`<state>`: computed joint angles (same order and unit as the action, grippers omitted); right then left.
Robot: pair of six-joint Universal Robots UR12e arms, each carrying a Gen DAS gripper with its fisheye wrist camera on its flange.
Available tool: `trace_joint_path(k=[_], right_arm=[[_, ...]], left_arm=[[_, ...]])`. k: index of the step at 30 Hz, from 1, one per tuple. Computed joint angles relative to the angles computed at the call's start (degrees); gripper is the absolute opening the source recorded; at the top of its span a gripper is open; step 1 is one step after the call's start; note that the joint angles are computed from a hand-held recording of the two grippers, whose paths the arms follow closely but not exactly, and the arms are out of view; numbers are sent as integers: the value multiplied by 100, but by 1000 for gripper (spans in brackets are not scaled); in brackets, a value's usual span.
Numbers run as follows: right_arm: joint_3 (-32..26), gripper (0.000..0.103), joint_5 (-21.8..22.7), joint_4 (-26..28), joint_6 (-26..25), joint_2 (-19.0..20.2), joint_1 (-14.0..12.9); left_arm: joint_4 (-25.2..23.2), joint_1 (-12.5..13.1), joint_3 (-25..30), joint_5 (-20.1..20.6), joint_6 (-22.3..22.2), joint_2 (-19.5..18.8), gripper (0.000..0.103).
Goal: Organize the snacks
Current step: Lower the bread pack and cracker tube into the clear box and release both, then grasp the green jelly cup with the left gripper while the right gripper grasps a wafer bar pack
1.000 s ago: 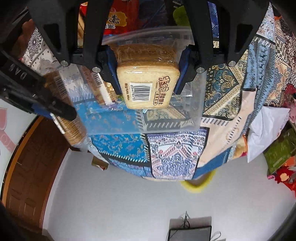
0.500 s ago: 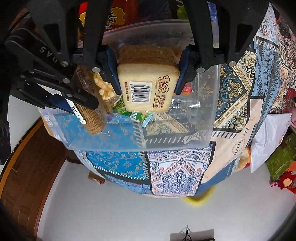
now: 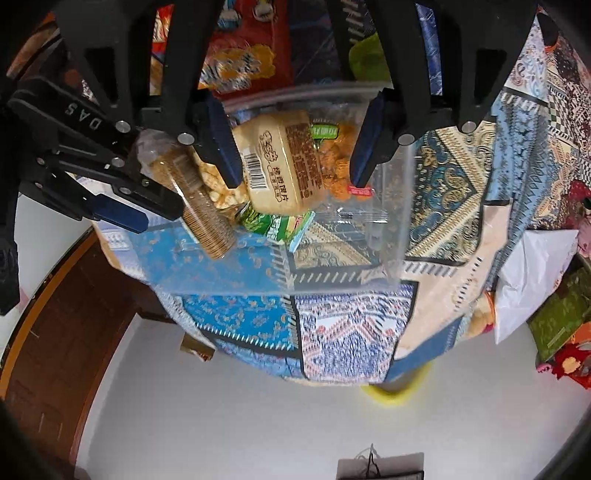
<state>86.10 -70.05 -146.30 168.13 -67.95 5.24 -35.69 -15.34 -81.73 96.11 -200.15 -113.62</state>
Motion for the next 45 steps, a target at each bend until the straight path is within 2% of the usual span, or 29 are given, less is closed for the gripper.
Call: trace_joint_path(k=[5, 11, 16, 22, 29, 36, 41, 43, 45], right_arm=[[220, 47, 107, -263, 13, -246, -99], [550, 54, 230, -660, 4, -546, -193], [866, 55, 258, -827, -172, -769, -240], [1118, 59, 238, -741, -278, -882, -301], [1274, 59, 81, -318, -377, -872, -315], [1293, 59, -12, 156, -451, -752, -290], [1305, 58, -226, 97, -602, -701, -202], [1318, 56, -273, -16, -565, -696, -183], [1296, 45, -229, 34, -600, -684, -178]], left_arm=[[333, -53, -274, 291, 26, 291, 66], [538, -68, -644, 432, 118, 648, 68], [497, -88, -926, 589, 155, 862, 69], [271, -46, -1268, 628, 30, 1028, 69], [-25, 40, -1495, 408, -263, 1015, 69], [-131, 96, -1510, 180, -331, 854, 69], [-108, 133, -1415, 22, -393, 691, 69], [-71, 139, -1375, -44, -359, 643, 69], [-38, 150, -1317, -85, -364, 577, 69]])
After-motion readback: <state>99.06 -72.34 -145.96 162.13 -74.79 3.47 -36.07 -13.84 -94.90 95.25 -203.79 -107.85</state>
